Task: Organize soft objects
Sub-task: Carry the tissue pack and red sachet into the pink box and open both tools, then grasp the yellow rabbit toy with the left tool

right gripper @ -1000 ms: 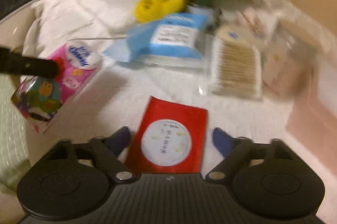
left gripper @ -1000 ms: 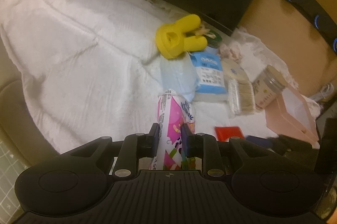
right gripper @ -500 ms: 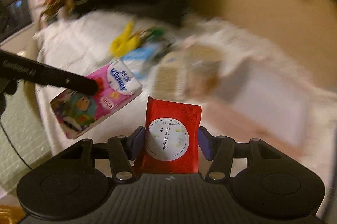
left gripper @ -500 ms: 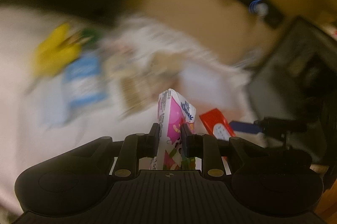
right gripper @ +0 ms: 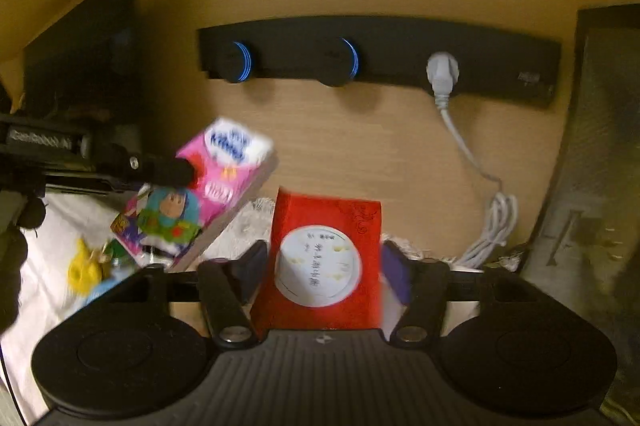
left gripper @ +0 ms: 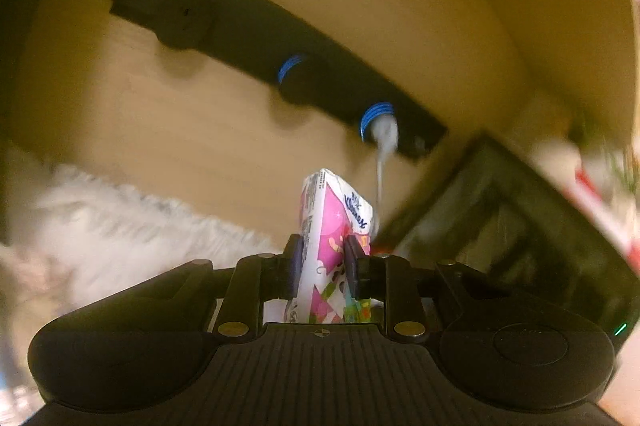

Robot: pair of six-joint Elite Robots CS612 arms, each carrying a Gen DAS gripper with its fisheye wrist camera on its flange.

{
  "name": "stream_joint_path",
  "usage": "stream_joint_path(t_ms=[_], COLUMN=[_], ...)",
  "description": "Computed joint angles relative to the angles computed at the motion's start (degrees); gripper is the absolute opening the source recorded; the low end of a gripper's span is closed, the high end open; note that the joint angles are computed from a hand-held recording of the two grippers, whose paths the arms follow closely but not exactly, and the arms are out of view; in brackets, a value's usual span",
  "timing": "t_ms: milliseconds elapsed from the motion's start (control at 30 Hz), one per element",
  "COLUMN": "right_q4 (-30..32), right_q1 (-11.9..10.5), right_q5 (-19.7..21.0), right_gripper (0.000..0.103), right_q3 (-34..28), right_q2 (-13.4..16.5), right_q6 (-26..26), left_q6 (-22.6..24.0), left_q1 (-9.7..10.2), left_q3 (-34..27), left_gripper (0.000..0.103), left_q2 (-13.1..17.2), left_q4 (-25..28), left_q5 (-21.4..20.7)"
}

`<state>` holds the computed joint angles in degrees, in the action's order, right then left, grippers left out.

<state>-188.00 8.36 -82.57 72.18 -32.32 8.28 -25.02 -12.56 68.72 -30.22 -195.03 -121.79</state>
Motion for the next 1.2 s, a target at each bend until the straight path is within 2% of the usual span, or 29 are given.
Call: stream_joint_path(t_ms=[67,100,133,167,200,233,267,367,433,500,600,667,767,867,967,1100,1200], right_q4=[2.4,1.9,1.5,1.4,1.9,2.4,3.1,4.3,4.2,3.5,2.1,2.2,4.6,7.0,9.1,10.5,10.3], right_q1=[-0.3,-0.8,-1.0,-1.0,-0.8,-0.4,0.0,1.2,1.9,2.5,3.6,4.4,5.9,7.4,8.8,10.2,10.8], right_q5=[-0.9,0.2,1.1,0.9,-0.4,-1.9,-3.5,-6.7,-7.4,-6.8,-4.7,-3.2,-0.3,2.3,3.8,3.1,2.2], right_gripper=[0.070,0.070,0.071,0.071,0.071,0.071,0.071,0.071,0.071,0.071,0.076,0.077,0.077,0.077,0.077,0.077,0.077], right_q3=[-0.6,0.7,1.6,2.4,2.9,3.3,3.5,3.4,2.7,2.2,0.8,-0.3,-3.4,-5.8,-7.8,-8.8,-8.2], right_q2=[0.5,0.3,0.3,0.2,0.3,0.4,0.5,1.0,1.5,1.8,2.8,3.4,4.9,5.8,6.7,7.3,7.1], right_q6=[4.3,6.1,6.8,6.7,5.7,4.5,2.8,-0.9,-2.6,-3.8,-5.3,-6.5,-8.5,-10.3,-13.1,-17.0,-18.5], left_q6=[-6.3,-6.5,-4.3,0.3,6.1,9.6,10.6,5.3,4.8,5.6,5.4,4.3,3.1,3.3,1.0,-0.3,1.5], left_q1=[0.16,0.15,-0.30,-1.23,-1.86,-2.48,-2.46,-1.15,-0.08,0.96,2.82,4.33,6.96,8.86,10.17,10.45,10.14], left_q3=[-4.8,-6.9,-8.0,-8.1,-7.7,-7.4,-7.2,-5.7,-3.4,0.3,6.6,10.3,15.2,18.9,20.3,19.6,18.3], left_gripper=[0.032,0.033,0.033,0.033,0.033,0.033,0.033,0.033,0.033,0.033,0.033,0.033,0.033,0.033,0.033,0.033,0.033], left_q2=[3.1,4.4,4.9,4.8,4.6,4.9,5.2,5.6,4.8,3.3,0.5,-1.1,-3.1,-4.3,-4.5,-3.5,-2.7], left_q4=[1.1,4.3,8.8,14.1,17.5,18.4,18.0,13.7,9.0,4.2,-2.1,-4.1,-4.4,-5.0,-3.9,-0.8,-1.1], left_q5=[-1.2,-1.7,-0.7,2.8,5.9,8.3,8.4,5.1,6.3,10.1,18.7,23.9,27.1,27.7,25.9,22.6,21.8])
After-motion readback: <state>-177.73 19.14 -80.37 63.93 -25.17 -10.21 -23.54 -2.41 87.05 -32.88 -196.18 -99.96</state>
